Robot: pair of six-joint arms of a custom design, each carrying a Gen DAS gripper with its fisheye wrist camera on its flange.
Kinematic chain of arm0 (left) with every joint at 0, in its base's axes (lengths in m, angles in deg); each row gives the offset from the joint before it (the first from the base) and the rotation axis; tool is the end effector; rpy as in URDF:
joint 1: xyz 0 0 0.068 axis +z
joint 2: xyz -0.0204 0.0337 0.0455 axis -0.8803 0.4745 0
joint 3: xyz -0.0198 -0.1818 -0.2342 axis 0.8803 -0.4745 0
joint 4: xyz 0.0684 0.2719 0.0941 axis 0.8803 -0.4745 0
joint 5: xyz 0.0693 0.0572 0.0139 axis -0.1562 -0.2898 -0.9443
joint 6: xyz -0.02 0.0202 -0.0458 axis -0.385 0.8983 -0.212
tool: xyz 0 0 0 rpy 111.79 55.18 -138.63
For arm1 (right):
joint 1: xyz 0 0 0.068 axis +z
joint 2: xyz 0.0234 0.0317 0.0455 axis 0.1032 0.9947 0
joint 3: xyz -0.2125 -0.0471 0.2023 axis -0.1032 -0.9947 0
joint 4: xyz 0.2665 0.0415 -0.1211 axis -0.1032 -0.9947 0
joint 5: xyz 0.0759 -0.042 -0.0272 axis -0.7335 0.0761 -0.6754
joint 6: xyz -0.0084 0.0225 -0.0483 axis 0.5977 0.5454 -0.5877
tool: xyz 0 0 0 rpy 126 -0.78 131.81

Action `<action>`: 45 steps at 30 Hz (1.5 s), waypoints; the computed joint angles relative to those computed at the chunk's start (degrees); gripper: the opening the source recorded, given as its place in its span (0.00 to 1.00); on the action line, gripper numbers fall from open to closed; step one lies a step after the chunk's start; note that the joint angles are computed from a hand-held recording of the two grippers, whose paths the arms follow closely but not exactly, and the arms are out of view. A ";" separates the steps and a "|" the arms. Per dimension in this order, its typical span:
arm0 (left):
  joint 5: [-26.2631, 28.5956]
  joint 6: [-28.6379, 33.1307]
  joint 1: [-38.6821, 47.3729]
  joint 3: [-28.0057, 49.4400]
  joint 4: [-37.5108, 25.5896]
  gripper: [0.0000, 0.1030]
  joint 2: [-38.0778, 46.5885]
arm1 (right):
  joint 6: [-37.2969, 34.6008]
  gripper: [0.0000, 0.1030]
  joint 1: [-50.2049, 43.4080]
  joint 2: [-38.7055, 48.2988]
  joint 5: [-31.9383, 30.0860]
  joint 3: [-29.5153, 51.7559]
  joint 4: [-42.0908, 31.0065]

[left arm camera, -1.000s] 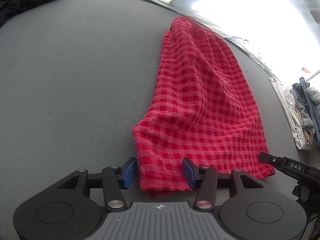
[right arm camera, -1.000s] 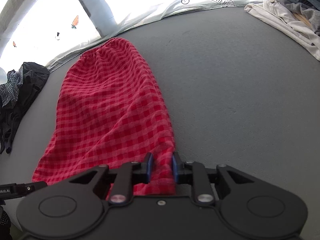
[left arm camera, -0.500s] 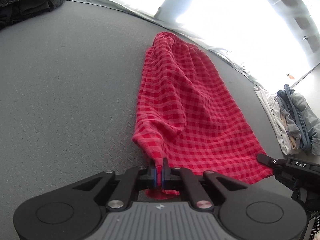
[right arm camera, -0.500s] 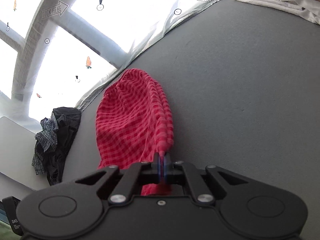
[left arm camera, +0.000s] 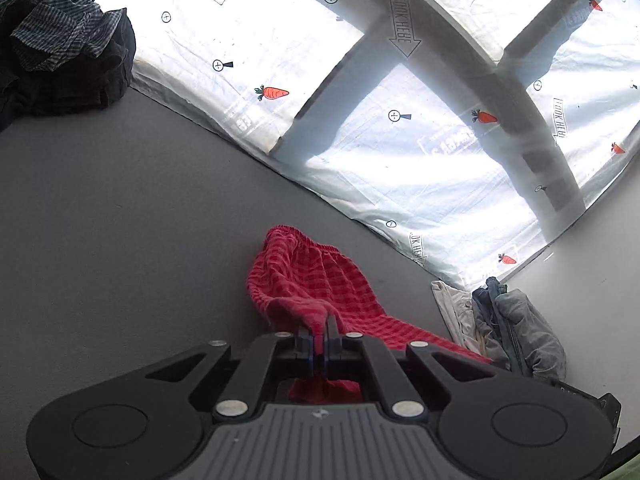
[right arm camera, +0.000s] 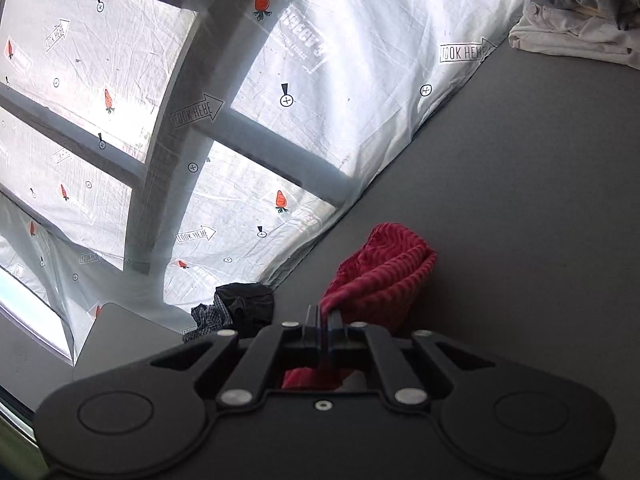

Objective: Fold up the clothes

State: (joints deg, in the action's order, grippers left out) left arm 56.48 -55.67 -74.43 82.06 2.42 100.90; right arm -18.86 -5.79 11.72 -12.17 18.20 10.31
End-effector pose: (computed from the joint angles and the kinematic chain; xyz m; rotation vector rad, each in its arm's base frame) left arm 0.1927 -0.0478 0.2617 -0.4234 2.2174 -0.6113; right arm 0.2163 -0.0172 0.2130 0.3872 2.0765 1.1839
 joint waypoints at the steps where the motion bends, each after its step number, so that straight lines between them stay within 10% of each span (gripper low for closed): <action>1: -0.70 -0.42 -0.53 0.41 0.01 0.04 2.08 | 1.55 0.03 -0.24 1.03 -0.73 -0.44 1.19; 22: 6.69 0.20 7.67 13.36 11.66 0.05 33.05 | 10.77 0.03 7.20 26.29 8.29 9.86 15.82; 38: 3.97 -1.22 8.37 29.25 11.19 0.06 54.61 | 8.65 0.04 10.29 48.30 10.24 29.93 8.87; 43: 0.38 -1.51 8.81 35.69 7.33 0.19 58.93 | 13.22 0.14 10.66 53.36 11.43 34.42 10.47; 45: -1.59 -1.80 9.33 35.32 8.68 0.39 57.57 | 17.13 0.22 9.84 53.26 11.40 33.38 14.76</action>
